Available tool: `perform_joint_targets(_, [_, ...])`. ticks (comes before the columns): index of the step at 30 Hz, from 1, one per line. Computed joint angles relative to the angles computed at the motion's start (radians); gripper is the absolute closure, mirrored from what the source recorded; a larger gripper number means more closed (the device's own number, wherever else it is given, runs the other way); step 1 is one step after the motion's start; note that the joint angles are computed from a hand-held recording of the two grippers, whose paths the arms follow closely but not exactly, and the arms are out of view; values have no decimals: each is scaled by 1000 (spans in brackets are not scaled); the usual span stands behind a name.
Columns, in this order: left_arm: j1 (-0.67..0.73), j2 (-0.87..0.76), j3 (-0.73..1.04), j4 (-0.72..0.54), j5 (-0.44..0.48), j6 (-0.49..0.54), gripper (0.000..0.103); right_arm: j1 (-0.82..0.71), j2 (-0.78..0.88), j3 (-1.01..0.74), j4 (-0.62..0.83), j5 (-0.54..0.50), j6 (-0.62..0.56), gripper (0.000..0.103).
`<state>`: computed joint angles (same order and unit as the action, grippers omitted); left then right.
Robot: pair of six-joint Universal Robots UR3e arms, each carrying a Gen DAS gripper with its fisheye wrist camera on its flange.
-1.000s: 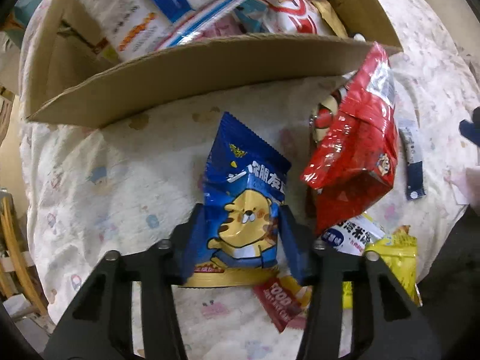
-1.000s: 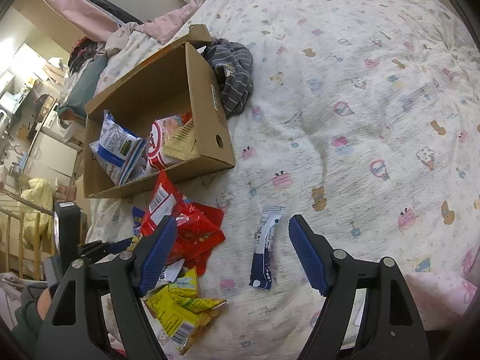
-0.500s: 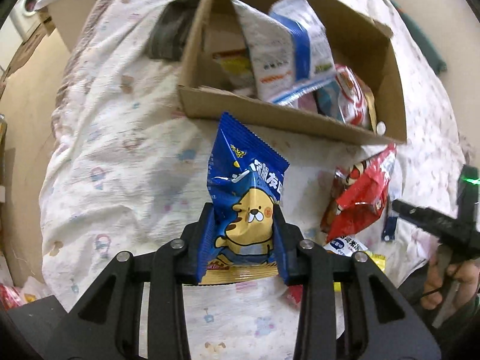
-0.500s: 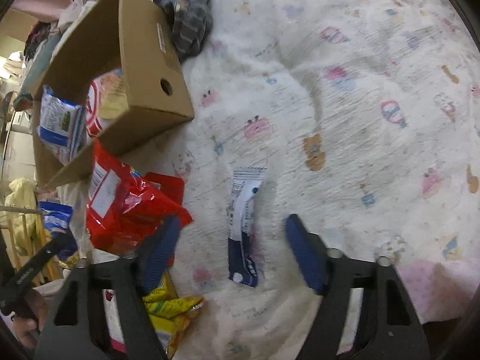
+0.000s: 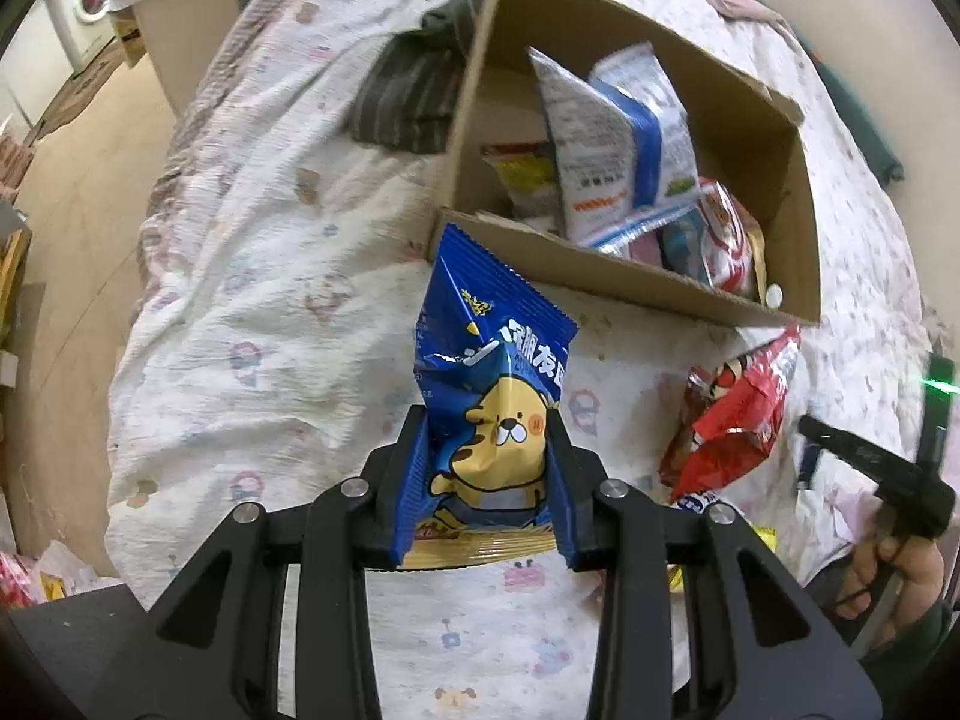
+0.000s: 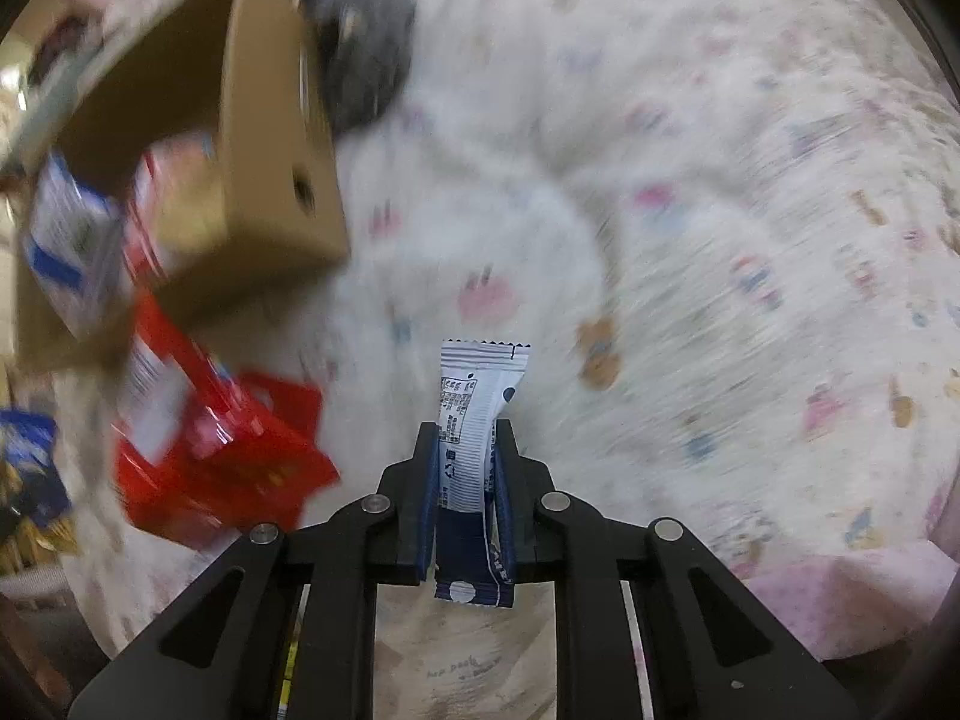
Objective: Organize snacks
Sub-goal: 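Carry both held snacks into the cardboard box with both tools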
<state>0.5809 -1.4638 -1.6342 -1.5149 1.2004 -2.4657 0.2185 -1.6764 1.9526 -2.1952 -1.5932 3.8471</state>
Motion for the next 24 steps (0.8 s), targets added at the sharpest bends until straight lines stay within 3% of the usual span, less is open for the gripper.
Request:
perform_joint_targets(7, [64,39,11,-28,-49,19,71,-2,-137,72,-109,47,5,86])
perform_joint_targets(10, [68,-4,134,-153,-70,38,71,-26,-149,54,-108,112,-18,86])
perform_joint_targets(13, [66,-13,211,-179,-102,23,71,-13,-142,9,-131,144,-12,86])
perform_joint_targets(17, [20,-48,298,-133,-126,-27,71,1,-88,-90,-145,165,-25,86])
perform_joint_targets(24, [-92,-158,362,48,-86,-139,71,-9,43,-274,-135,187,-79,86])
